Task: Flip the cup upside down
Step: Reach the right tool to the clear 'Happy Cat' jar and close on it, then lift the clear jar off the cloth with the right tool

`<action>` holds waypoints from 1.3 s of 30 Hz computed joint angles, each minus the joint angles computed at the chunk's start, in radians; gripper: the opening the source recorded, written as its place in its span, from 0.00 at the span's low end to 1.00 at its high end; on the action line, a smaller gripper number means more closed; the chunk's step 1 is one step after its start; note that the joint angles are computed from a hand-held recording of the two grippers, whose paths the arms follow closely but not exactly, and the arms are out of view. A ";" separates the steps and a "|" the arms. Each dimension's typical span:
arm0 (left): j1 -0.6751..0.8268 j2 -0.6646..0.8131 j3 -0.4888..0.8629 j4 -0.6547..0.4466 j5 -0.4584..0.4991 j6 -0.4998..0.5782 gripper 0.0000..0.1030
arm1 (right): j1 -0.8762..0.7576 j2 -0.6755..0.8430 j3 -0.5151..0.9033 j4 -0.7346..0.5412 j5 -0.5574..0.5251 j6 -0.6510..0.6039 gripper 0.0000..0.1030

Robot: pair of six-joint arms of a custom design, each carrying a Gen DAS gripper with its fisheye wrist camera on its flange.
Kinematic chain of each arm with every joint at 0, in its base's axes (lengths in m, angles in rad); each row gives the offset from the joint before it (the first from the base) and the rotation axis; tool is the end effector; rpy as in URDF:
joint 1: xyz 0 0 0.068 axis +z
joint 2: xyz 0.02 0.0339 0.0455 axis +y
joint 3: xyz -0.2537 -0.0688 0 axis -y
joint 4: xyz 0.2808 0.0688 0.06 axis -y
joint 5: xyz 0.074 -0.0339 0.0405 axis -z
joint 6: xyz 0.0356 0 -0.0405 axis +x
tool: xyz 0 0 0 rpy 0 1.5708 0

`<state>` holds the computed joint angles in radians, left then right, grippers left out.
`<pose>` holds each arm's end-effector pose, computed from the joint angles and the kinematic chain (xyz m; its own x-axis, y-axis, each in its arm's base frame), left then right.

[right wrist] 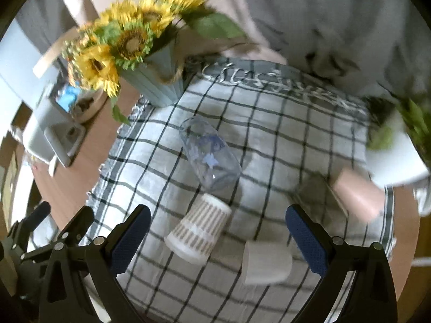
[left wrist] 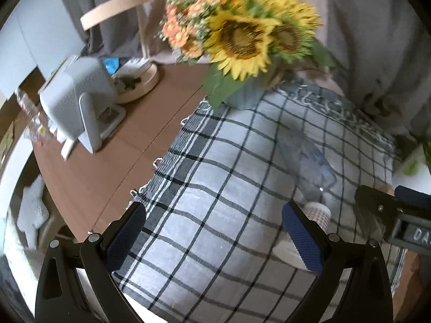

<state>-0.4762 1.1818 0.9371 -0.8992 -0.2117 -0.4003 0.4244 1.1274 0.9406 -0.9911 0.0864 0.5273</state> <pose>0.2308 -0.1106 0.2394 -0.8895 0.0301 -0.4558 0.0263 0.9995 0.0148 0.2201 0.0961 0.2483 -0.9188 0.1350 -0.3710 0.0951 0.9877 0.1238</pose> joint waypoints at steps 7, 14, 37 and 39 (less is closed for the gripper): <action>0.061 0.143 0.042 0.029 0.038 -0.075 1.00 | -0.120 0.371 0.197 0.006 -0.166 -0.226 0.98; 0.072 0.270 0.086 0.054 0.028 -0.109 1.00 | -0.154 0.644 0.357 -0.018 -0.237 -0.352 0.97; 0.064 0.448 0.154 0.095 -0.022 -0.148 0.99 | -0.222 0.984 0.606 -0.074 -0.225 -0.431 0.78; 0.057 0.426 0.140 0.101 -0.036 -0.133 0.99 | -0.230 0.977 0.609 -0.082 -0.222 -0.428 0.78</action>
<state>-0.4192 1.6078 1.0774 -0.7984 -0.2477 -0.5331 0.1943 2.1047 1.5495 -1.0733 -0.1352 0.0991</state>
